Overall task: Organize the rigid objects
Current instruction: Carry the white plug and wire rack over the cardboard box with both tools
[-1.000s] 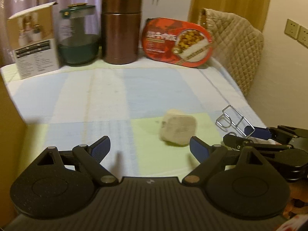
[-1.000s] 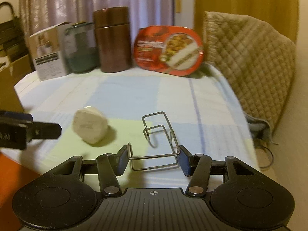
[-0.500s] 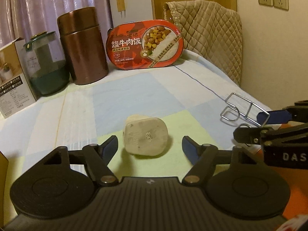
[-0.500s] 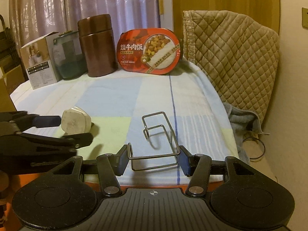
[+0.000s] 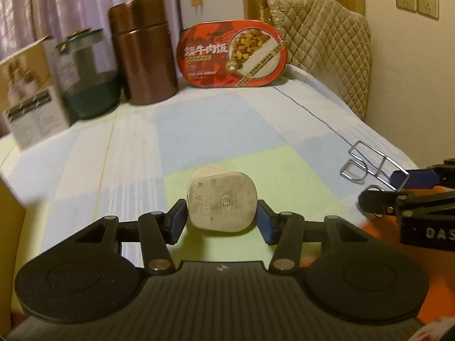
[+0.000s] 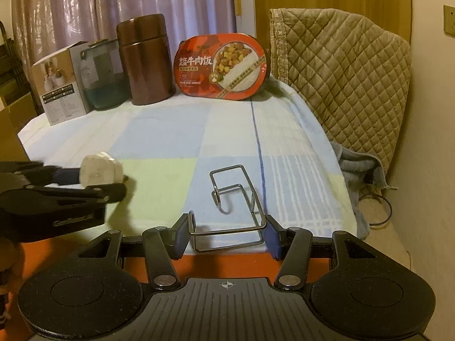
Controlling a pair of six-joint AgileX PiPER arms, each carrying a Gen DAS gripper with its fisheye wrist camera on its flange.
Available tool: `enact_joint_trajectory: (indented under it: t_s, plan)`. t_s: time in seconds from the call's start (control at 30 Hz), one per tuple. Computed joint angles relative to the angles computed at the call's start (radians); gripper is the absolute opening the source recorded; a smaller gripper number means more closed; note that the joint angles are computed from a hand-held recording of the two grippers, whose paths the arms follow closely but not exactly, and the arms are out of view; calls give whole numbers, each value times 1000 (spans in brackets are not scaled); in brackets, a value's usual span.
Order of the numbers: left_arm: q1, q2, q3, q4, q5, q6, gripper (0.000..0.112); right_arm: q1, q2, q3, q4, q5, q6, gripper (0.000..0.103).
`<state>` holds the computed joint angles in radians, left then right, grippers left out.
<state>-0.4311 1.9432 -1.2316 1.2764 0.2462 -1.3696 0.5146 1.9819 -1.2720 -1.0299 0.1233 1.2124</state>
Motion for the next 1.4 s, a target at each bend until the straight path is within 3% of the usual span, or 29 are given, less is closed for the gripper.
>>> enact_joint_trajectory:
  t_s: [0.2,0.33,0.43,0.63,0.93,1.4]
  plan:
    - [-25,-141,184,76,-13,-128,46,56,-83,120,-205,19,235,50]
    - [-43,-234,288,46,-20,-116,46,107,-152,212,-317,43,368,50]
    - [-44,-311,346,-150,-26,55,46,144,-202,267,-282,68,369,50]
    - [-66,-461,432,-516,9,389,46,218,-326,352,-59,135,237,50]
    - [-138,-730,492,-733,183,580,46,354,-516,392,140,310,96,50]
    - [-293,-1112,451,-710,577,555,46,612,-637,276,154,603,121,50]
